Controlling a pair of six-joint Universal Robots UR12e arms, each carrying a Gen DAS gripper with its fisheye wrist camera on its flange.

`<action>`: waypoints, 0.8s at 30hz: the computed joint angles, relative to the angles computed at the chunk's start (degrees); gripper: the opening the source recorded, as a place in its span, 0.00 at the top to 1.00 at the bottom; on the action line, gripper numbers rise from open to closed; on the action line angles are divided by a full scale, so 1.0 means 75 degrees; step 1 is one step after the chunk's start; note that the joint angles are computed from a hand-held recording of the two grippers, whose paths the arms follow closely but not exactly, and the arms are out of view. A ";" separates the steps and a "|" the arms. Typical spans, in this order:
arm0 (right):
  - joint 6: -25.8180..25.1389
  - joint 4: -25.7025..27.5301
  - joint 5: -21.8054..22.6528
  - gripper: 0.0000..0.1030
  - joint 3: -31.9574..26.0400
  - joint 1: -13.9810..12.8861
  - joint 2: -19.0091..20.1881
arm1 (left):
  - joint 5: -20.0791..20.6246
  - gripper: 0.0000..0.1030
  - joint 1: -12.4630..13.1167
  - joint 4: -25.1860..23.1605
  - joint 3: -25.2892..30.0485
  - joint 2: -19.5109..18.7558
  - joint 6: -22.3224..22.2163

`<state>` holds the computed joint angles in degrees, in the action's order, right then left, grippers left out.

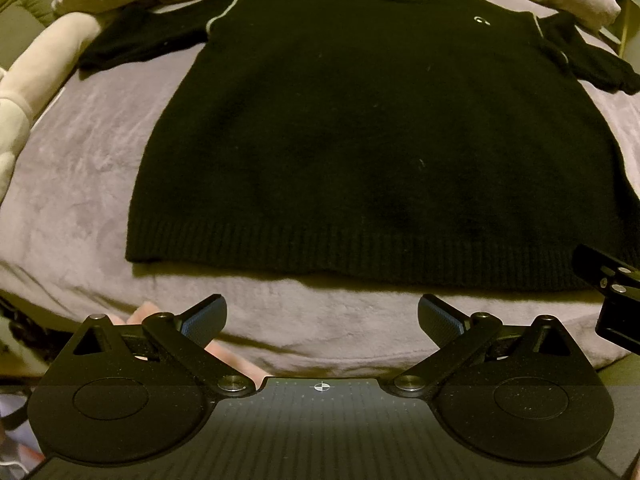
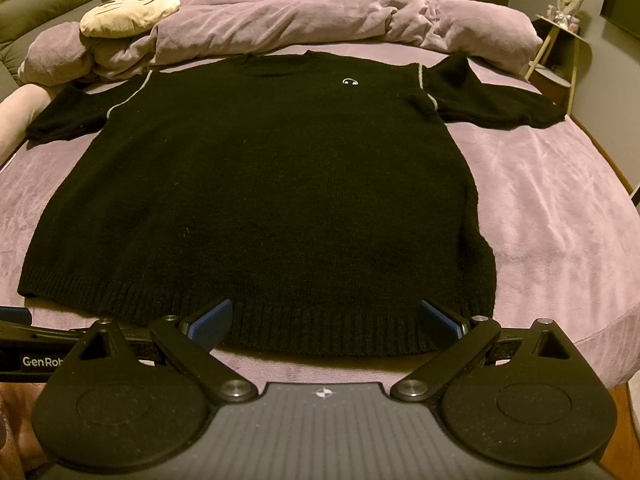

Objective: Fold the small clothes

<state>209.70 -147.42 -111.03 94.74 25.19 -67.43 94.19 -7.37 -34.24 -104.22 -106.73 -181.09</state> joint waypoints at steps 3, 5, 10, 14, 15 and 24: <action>0.0020 0.0028 -0.0008 0.04 -0.0014 0.0003 0.0000 | -0.0001 0.00 -0.0001 0.0000 0.0000 0.0000 0.0000; 0.0034 0.0009 -0.0009 0.04 0.0001 0.0005 -0.0005 | -0.0020 0.00 0.0006 0.0006 -0.0007 0.0003 0.0007; 0.0040 0.0004 -0.0010 0.04 0.0007 0.0001 -0.0006 | -0.0015 0.00 -0.0018 -0.0012 -0.0012 0.0003 0.0004; 0.0074 0.0019 -0.0010 0.04 0.0007 0.0006 -0.0012 | -0.0012 0.00 -0.0024 -0.0026 -0.0006 0.0002 -0.0012; 0.0074 0.0019 -0.0010 0.04 0.0007 0.0006 -0.0012 | -0.0011 0.00 -0.0032 -0.0029 -0.0013 0.0006 -0.0022; 0.0091 0.0045 0.0015 0.04 0.0019 0.0004 -0.0026 | -0.0068 0.00 -0.0025 -0.0109 0.0030 -0.0004 -0.0045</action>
